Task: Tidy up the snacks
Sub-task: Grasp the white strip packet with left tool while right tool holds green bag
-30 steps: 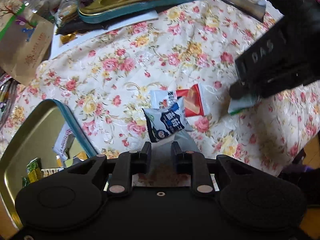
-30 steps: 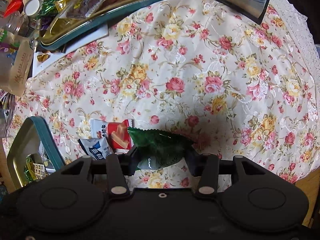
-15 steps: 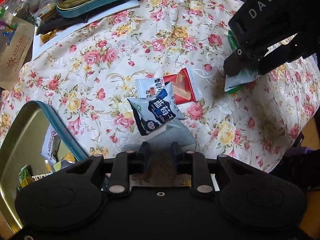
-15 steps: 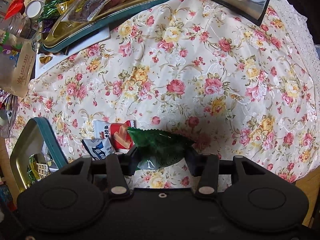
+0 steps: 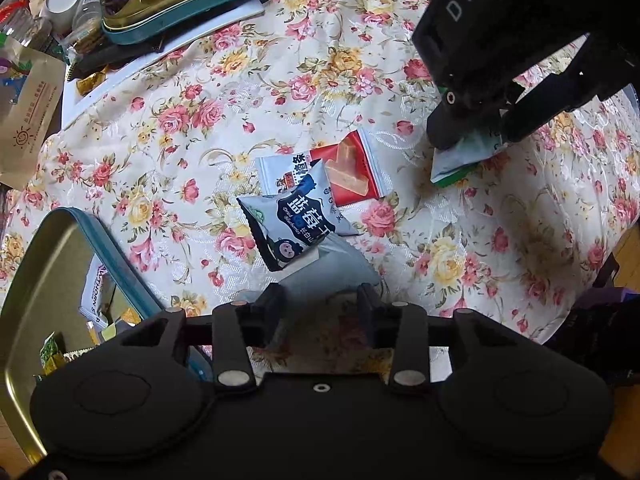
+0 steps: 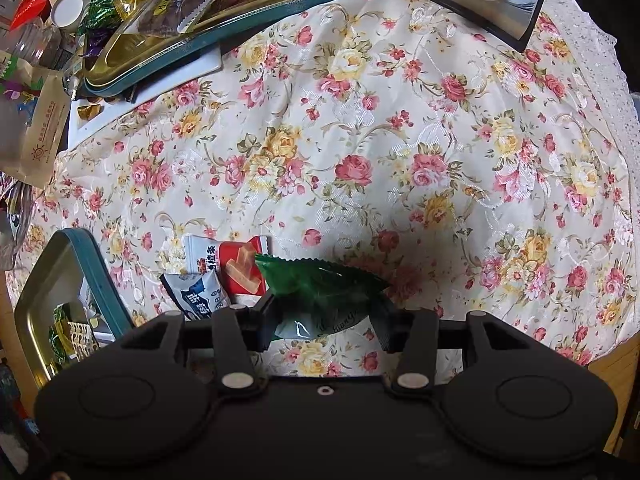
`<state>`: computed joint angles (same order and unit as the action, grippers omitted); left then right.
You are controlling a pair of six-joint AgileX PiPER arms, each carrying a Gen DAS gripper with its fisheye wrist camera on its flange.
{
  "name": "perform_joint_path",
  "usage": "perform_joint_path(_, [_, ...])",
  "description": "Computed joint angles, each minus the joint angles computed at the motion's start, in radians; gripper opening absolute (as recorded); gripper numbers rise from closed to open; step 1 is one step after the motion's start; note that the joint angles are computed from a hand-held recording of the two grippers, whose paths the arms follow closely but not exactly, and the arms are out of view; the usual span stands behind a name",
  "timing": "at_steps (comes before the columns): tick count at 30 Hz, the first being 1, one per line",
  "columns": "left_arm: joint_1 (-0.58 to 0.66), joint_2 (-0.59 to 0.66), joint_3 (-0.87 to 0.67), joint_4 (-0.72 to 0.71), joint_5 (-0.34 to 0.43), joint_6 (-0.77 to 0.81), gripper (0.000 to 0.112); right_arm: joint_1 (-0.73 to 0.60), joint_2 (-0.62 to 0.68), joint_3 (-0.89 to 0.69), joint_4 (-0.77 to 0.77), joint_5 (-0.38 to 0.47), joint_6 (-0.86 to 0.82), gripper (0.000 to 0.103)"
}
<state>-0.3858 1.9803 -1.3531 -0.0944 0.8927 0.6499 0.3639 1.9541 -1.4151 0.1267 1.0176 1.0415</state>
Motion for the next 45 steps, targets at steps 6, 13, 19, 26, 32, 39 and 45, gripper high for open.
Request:
perform_joint_path(6, [-0.013, -0.004, 0.014, 0.030, -0.015, -0.026, 0.053, -0.003, -0.002, 0.000, 0.000, 0.002, 0.001, 0.050])
perform_joint_path(13, [0.032, 0.043, -0.084, -0.051, 0.075, -0.049, 0.012, -0.002, -0.009, 0.004, -0.006, 0.002, 0.007, 0.050])
perform_joint_path(19, [0.054, 0.068, -0.127, -0.091, 0.109, -0.102, 0.010, -0.008, -0.022, 0.010, -0.008, 0.000, 0.011, 0.050])
perform_joint_path(26, [0.022, 0.043, -0.075, -0.069, 0.053, -0.112, 0.039, -0.009, -0.024, 0.014, -0.006, 0.000, 0.011, 0.050])
perform_joint_path(32, [0.007, 0.032, -0.058, -0.056, 0.028, -0.131, 0.003, -0.006, -0.017, 0.011, -0.006, 0.005, 0.012, 0.050])
perform_joint_path(39, [0.032, 0.008, -0.114, -0.127, 0.092, -0.150, 0.000, -0.014, -0.038, 0.019, -0.018, 0.007, 0.031, 0.050])
perform_joint_path(45, [0.041, -0.027, -0.138, -0.157, 0.112, -0.164, 0.003, -0.015, -0.048, 0.022, -0.028, 0.007, 0.047, 0.050])
